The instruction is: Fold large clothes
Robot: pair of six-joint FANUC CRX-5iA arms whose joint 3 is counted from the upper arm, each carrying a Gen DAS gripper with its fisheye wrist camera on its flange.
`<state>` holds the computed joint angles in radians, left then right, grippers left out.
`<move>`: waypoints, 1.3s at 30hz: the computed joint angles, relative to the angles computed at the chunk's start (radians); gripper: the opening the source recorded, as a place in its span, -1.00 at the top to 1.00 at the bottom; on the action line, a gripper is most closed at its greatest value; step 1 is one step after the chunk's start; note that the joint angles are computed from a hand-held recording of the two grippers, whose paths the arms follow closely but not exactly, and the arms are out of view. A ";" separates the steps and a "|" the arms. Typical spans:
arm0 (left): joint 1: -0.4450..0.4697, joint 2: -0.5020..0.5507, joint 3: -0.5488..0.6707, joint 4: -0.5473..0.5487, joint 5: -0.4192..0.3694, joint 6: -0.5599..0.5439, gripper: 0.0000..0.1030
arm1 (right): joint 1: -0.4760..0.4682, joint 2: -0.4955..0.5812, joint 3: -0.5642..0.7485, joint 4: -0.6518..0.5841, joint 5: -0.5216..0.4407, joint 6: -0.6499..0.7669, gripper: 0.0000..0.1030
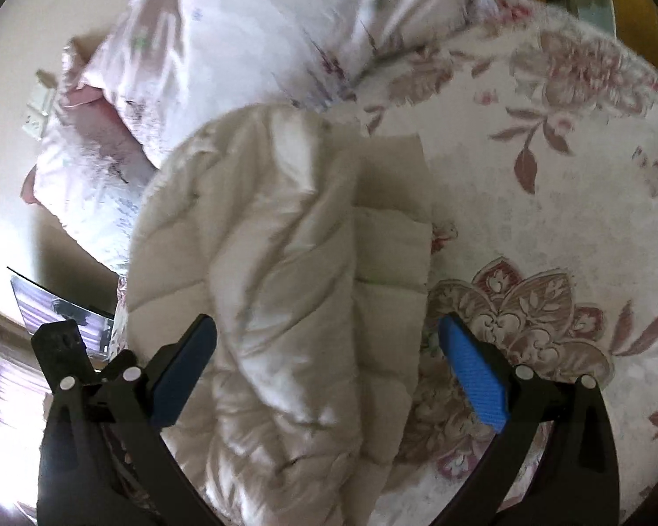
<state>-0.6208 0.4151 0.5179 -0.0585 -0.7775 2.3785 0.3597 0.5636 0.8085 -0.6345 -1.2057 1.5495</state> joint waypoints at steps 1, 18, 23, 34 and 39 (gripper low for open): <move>0.006 0.000 -0.010 0.023 0.014 -0.008 -0.97 | -0.005 0.022 0.029 -0.012 -0.028 -0.013 -0.96; 0.067 -0.065 -0.255 0.312 0.265 -0.117 -0.96 | -0.050 0.313 0.459 -0.277 -0.368 -0.021 -0.96; 0.068 -0.075 -0.283 0.337 0.290 -0.126 -0.92 | -0.053 0.341 0.499 -0.315 -0.379 -0.026 -0.93; 0.062 -0.124 -0.426 0.511 0.468 -0.248 -0.16 | -0.102 0.270 0.325 -0.510 -0.312 0.077 0.22; 0.051 -0.169 -0.499 0.599 0.560 -0.345 0.09 | -0.092 0.223 0.289 -0.516 -0.293 0.134 0.34</move>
